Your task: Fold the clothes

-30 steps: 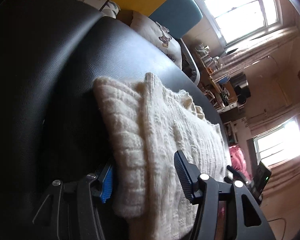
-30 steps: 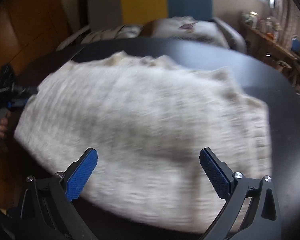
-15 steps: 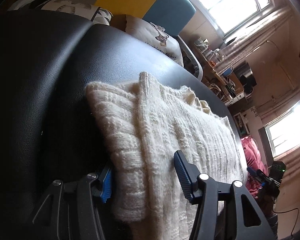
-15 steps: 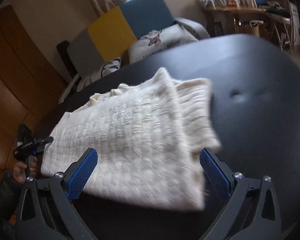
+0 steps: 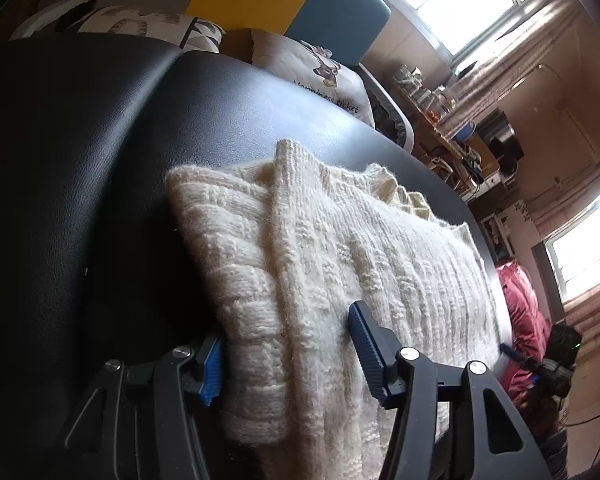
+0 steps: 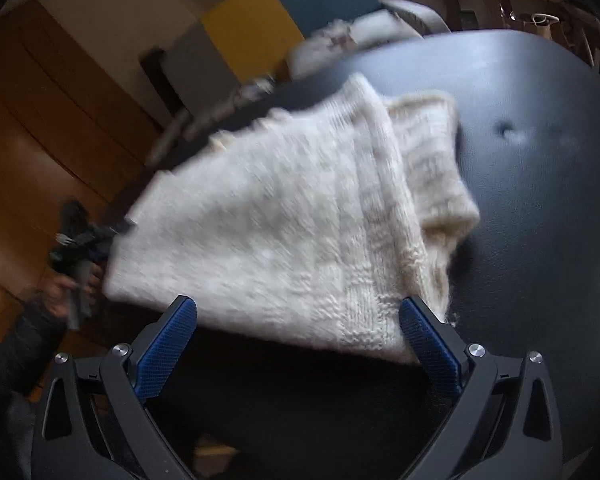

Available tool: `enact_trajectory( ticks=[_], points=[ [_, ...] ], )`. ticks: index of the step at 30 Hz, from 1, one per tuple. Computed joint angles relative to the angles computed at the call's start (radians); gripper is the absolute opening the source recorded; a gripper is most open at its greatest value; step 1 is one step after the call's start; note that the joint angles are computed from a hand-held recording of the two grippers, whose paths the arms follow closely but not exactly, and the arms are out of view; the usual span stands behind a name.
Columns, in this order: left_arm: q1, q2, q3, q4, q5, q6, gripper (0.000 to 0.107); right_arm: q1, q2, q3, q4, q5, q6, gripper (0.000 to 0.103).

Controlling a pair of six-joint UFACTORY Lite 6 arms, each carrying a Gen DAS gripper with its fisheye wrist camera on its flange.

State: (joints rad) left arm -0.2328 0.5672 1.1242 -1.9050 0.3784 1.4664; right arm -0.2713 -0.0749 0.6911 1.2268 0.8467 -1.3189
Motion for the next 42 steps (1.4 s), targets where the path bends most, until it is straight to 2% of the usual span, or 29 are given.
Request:
enact_trajectory(
  ticks=[4,10,11,13,17,18,21,23,26,29,31,34,38,40,41,42],
  points=[
    [0.006,-0.001,0.000,0.021,0.006,-0.015,0.056,-0.094,0.003,0.006,-0.019,0.028,-0.044,0.103],
    [-0.008,-0.011,-0.008,0.004,-0.019,0.010,0.056,-0.109,0.257,0.163,-0.001,0.222,-0.131,0.103],
    [-0.011,-0.012,-0.006,0.012,-0.026,0.010,0.056,-0.090,0.284,0.186,-0.015,0.218,-0.130,0.103],
    [-0.016,-0.010,0.005,0.056,-0.040,-0.015,0.056,-0.073,0.323,0.235,-0.077,0.250,-0.114,0.103],
    [-0.022,0.003,0.045,0.226,-0.062,-0.141,0.056,-0.079,0.382,0.332,-0.227,0.429,-0.105,0.103],
    [-0.022,0.006,0.055,0.274,-0.064,-0.179,0.056,-0.067,0.380,0.345,-0.278,0.422,-0.100,0.103],
    [-0.025,0.012,0.081,0.404,-0.074,-0.287,0.056,-0.008,0.382,0.367,-0.395,0.328,-0.010,0.103],
    [-0.023,0.011,0.085,0.436,-0.073,-0.304,0.056,0.022,0.312,0.351,-0.416,0.274,0.017,0.103],
    [0.000,0.002,0.068,0.383,-0.039,-0.247,0.057,0.062,0.200,0.328,-0.381,0.233,0.029,0.103],
    [0.043,-0.004,0.043,0.305,0.034,-0.176,0.057,0.184,0.133,0.323,-0.361,0.113,0.085,0.103],
    [0.067,-0.010,0.027,0.277,0.074,-0.144,0.057,0.294,0.158,0.356,-0.352,0.037,0.130,0.103],
    [0.076,-0.020,0.013,0.280,0.091,-0.106,0.057,0.473,0.244,0.421,-0.411,-0.137,0.246,0.103],
    [0.079,-0.020,0.018,0.309,0.090,-0.072,0.056,0.597,0.408,0.550,-0.539,-0.255,0.457,0.103],
    [0.079,-0.024,0.016,0.310,0.090,-0.069,0.051,0.637,0.462,0.594,-0.639,-0.297,0.577,0.103],
    [0.079,-0.026,0.013,0.303,0.090,-0.063,0.035,0.650,0.479,0.606,-0.682,-0.312,0.627,0.103],
    [0.078,-0.028,0.009,0.291,0.090,-0.056,0.024,0.662,0.496,0.618,-0.727,-0.324,0.676,0.103]
  ],
)
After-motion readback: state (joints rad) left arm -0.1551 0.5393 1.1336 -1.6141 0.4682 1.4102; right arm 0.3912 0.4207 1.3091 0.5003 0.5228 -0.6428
